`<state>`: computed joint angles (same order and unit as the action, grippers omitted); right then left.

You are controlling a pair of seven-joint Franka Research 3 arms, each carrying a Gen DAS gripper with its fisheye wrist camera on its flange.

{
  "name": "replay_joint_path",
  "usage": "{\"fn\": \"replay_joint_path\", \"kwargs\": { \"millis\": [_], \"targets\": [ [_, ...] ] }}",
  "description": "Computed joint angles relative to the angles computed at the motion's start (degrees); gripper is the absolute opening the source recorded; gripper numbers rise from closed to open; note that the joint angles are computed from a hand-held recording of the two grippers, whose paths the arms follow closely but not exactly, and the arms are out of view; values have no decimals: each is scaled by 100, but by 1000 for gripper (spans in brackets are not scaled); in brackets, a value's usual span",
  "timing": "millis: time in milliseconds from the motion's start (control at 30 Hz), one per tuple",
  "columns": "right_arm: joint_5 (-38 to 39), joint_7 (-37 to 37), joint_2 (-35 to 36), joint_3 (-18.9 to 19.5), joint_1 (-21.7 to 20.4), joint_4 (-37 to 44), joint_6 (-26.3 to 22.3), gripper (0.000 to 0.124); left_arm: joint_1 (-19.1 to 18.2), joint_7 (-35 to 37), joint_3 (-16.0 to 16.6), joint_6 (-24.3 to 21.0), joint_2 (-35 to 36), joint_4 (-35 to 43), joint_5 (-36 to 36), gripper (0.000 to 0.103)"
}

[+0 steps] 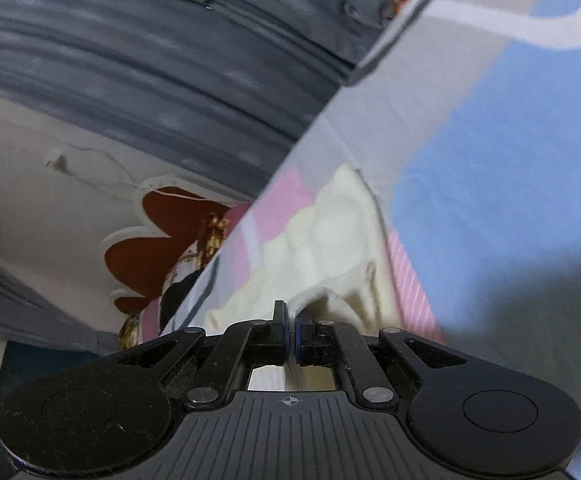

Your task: Fold small clothes

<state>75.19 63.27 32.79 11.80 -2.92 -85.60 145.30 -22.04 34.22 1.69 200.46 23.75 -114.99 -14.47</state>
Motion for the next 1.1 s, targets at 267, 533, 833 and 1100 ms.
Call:
{"fn": "replay_joint_path", "kwargs": {
  "millis": [267,533,833,1100],
  "targets": [
    [513,-491,636,241,-194,671,79,24,681,-583,-555,927,868,747,575,60],
    [273,-1571,458,167,7,651,691,69,-421,918,816,-255,791,1189,415,62],
    [-2879,-915,409,-488,954,580,1029,26,-1577,1776,2342,-2757,1311,2441,1625,48],
    [-2797,-1683,107,245,589,-27,1910,2,-1682,942,2611,-1661,1278,2101,2064,3]
  ]
}}
